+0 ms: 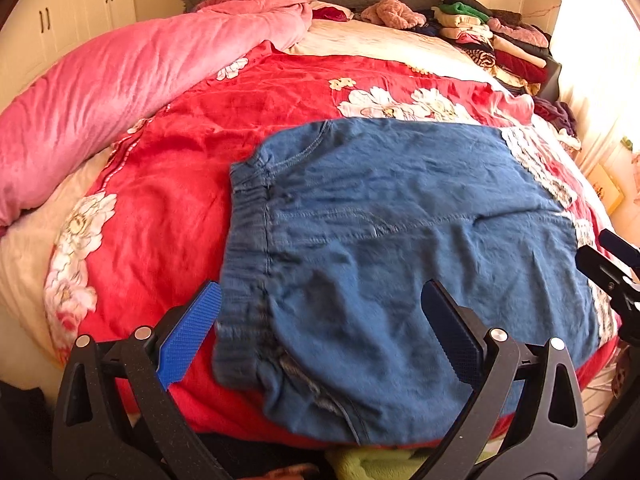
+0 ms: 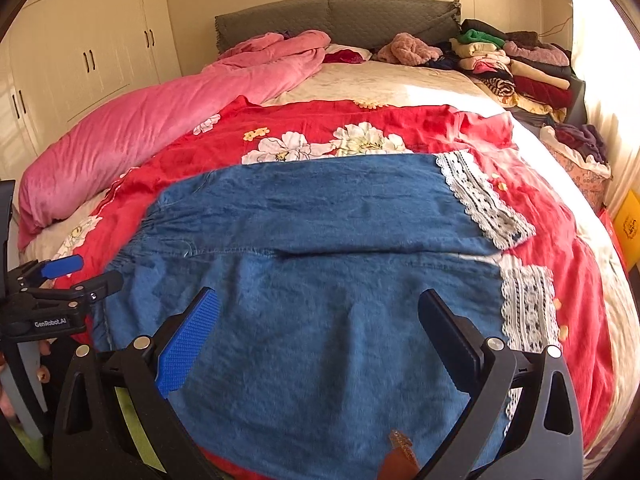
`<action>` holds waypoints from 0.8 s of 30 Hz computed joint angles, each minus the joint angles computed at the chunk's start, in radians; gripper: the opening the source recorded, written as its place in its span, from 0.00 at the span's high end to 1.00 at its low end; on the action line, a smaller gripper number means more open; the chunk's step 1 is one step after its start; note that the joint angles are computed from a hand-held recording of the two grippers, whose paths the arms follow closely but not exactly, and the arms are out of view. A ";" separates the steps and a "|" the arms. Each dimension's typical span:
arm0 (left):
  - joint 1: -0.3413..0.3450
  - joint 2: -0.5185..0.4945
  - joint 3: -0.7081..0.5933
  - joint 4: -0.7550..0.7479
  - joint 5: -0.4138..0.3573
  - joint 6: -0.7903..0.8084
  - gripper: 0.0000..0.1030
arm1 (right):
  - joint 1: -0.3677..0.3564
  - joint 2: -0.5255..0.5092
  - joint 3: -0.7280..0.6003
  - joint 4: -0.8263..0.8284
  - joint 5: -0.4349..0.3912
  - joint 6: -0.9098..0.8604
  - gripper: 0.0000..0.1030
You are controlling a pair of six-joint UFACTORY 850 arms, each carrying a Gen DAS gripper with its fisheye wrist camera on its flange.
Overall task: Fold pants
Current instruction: 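Move the left tool to the elastic waistband edge and grasp it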
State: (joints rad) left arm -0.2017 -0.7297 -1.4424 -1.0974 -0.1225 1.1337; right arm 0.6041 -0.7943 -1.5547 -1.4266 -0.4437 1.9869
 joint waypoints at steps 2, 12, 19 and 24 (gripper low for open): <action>0.009 -0.018 -0.033 0.068 -0.013 -0.068 0.09 | -0.010 -0.020 -0.038 0.024 0.000 -0.050 0.04; 0.039 -0.124 -0.224 0.468 -0.079 -0.454 0.09 | -0.062 -0.127 -0.245 0.175 0.019 -0.309 0.04; 0.057 -0.238 -0.424 0.656 -0.187 -0.645 0.09 | -0.103 -0.284 -0.521 0.587 0.008 -0.788 0.04; 0.067 -0.345 -0.606 0.745 -0.265 -0.734 0.09 | -0.125 -0.453 -0.824 0.867 -0.060 -1.137 0.04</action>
State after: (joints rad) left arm -0.1350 -1.0744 -2.0487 -0.3524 -0.3877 0.3998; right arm 0.4788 -1.2469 -2.3788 -0.5593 -0.5040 0.8501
